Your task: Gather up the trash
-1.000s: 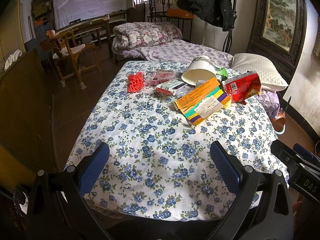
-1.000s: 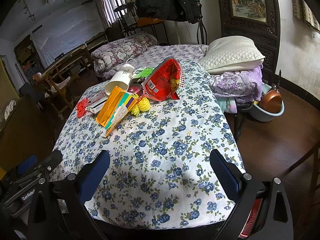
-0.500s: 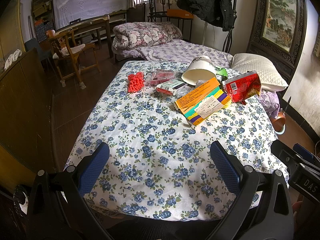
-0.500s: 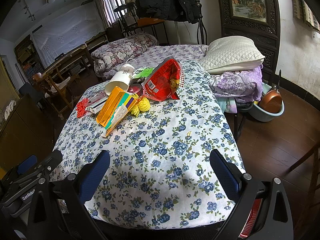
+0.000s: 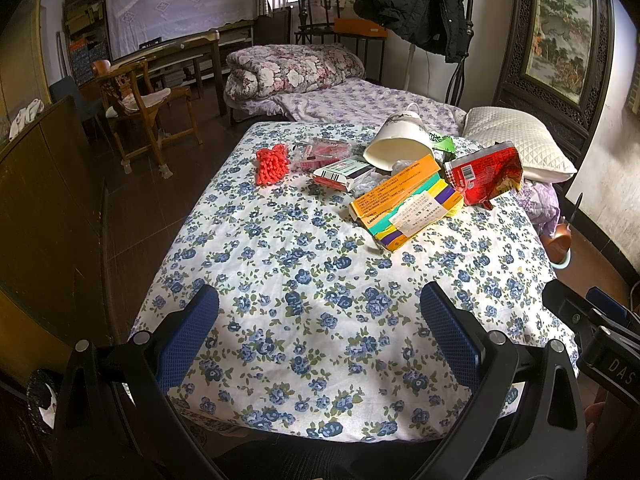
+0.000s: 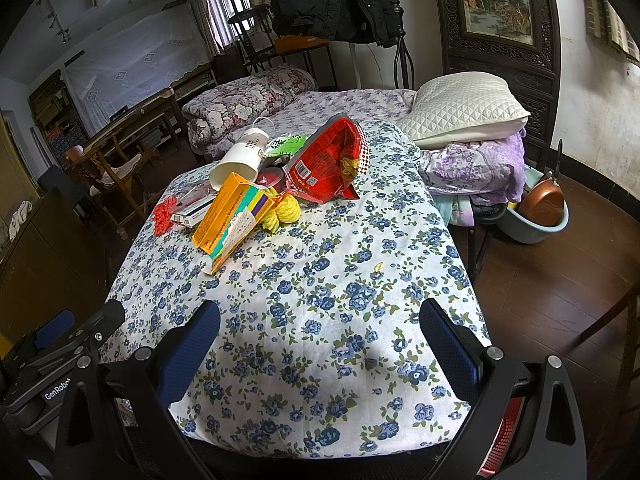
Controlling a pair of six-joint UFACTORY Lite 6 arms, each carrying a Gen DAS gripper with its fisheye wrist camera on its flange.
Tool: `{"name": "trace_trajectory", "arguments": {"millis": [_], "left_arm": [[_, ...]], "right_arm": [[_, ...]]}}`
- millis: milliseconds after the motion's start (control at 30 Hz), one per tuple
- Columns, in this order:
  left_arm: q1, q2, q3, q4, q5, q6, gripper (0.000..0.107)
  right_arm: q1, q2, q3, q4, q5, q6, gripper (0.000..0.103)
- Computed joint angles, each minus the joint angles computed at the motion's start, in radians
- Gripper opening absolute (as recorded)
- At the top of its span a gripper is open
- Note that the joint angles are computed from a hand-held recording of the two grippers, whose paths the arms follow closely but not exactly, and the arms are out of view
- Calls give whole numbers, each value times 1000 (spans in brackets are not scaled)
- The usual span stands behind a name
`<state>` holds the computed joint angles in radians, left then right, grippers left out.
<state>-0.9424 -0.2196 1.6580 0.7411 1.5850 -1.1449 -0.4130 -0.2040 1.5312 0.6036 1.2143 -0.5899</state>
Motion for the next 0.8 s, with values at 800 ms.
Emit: {"name": "trace_trajectory", "arguments": {"millis": [800], "left_arm": [[18,-30,-9,5,-3,2,96]], "right_arm": [[24,92,108,-35,43,60,97]]}}
